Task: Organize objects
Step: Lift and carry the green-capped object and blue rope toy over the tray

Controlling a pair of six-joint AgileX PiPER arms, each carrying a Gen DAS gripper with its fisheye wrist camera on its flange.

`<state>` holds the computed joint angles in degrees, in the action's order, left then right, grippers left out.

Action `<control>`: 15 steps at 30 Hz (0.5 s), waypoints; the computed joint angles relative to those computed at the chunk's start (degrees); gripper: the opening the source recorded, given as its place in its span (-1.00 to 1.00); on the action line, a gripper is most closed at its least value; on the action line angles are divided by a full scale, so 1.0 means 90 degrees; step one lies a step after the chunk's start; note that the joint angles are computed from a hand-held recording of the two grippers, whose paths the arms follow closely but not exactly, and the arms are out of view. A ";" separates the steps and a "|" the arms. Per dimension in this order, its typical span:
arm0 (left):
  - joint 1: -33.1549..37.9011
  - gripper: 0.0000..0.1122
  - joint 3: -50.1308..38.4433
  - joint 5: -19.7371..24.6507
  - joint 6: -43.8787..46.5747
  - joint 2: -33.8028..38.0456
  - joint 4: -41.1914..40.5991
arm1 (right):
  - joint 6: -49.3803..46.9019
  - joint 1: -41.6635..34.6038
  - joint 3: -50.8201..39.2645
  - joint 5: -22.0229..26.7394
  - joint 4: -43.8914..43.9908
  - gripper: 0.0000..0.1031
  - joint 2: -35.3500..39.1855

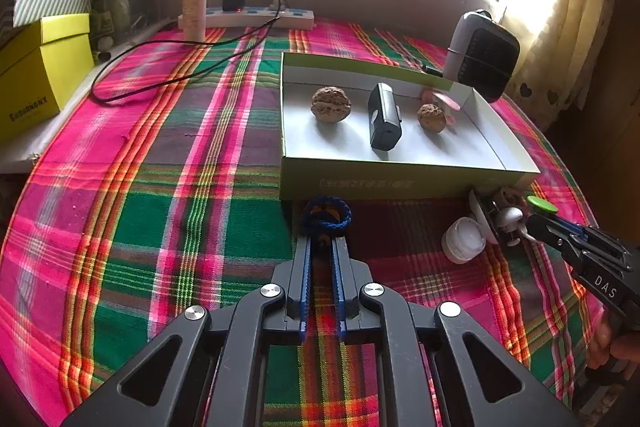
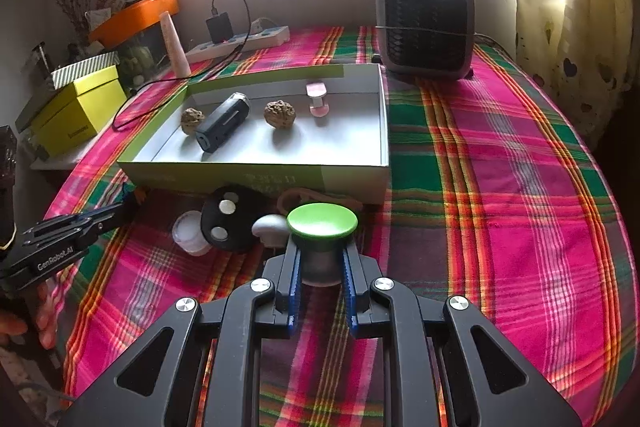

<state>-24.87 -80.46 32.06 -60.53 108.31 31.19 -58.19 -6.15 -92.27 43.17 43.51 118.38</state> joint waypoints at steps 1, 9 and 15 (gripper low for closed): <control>-0.0027 -0.84 0.0005 0.0011 -0.0072 -0.0011 0.0093 | 0.0000 0.0001 0.0000 0.0004 -0.0001 -0.65 -0.0001; -0.0074 -0.89 0.0018 0.0046 -0.0093 -0.0063 0.0153 | -0.0124 -0.0008 0.0153 -0.0053 0.0128 -0.65 -0.0083; -0.0093 -0.90 0.0078 0.0016 -0.0154 -0.0099 0.0224 | -0.0263 -0.0056 0.0282 -0.0078 0.0279 -0.65 -0.0164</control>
<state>-25.71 -79.75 32.20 -61.91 107.42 33.20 -60.56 -6.66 -89.73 42.46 46.02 116.90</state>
